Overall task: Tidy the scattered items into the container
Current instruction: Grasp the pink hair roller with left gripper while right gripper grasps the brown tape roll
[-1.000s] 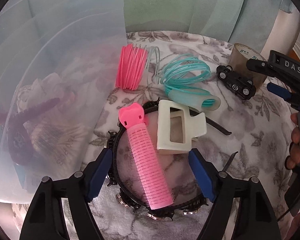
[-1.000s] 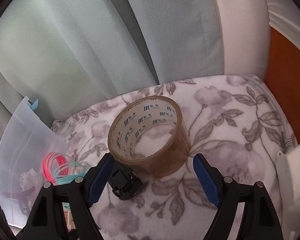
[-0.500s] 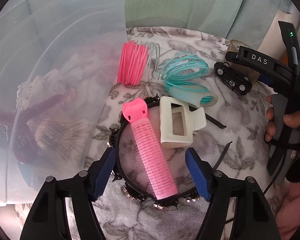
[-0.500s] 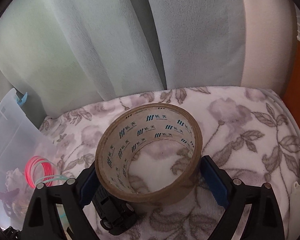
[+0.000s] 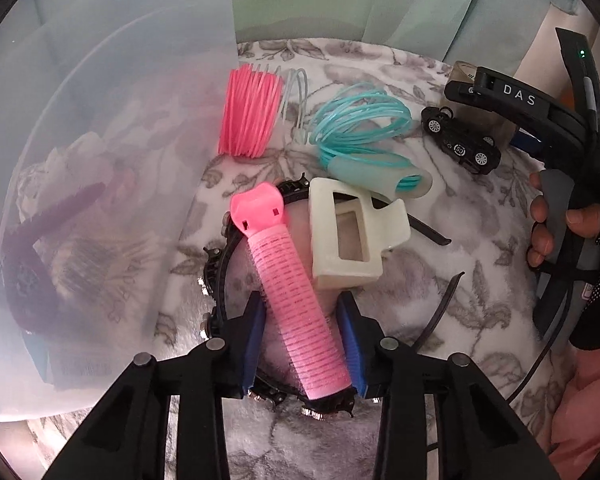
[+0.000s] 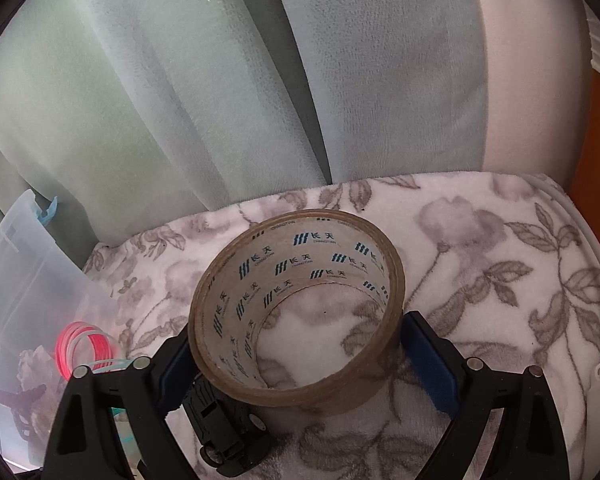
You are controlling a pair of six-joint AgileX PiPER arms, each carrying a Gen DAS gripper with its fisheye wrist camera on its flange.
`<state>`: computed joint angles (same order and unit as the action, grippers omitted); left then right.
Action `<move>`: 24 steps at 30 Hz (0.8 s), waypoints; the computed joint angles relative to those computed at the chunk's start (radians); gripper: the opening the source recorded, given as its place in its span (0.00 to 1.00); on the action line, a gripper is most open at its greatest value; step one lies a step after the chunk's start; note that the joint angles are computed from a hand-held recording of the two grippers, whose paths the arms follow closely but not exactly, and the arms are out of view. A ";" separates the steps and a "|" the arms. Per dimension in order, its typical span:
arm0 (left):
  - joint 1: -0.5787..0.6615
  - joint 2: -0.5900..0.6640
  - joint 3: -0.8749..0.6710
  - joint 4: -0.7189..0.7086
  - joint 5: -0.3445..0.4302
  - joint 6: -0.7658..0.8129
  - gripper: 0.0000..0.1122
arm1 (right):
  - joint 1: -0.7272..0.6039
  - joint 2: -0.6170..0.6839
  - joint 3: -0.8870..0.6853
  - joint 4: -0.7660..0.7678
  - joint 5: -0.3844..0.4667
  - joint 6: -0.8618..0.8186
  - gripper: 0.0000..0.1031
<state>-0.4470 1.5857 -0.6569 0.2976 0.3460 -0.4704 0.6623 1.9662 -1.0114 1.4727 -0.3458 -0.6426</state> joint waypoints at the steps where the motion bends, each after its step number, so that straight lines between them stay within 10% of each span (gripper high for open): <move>1: 0.001 0.007 -0.001 0.008 -0.010 -0.008 0.33 | -0.003 0.003 -0.004 0.000 0.001 -0.001 0.93; 9: -0.017 -0.004 0.023 0.119 -0.038 -0.107 0.30 | -0.013 0.011 -0.009 -0.029 0.019 0.038 0.92; 24: 0.074 -0.101 -0.003 -0.324 0.077 0.344 0.23 | 0.086 -0.204 0.177 0.049 -0.040 0.111 0.91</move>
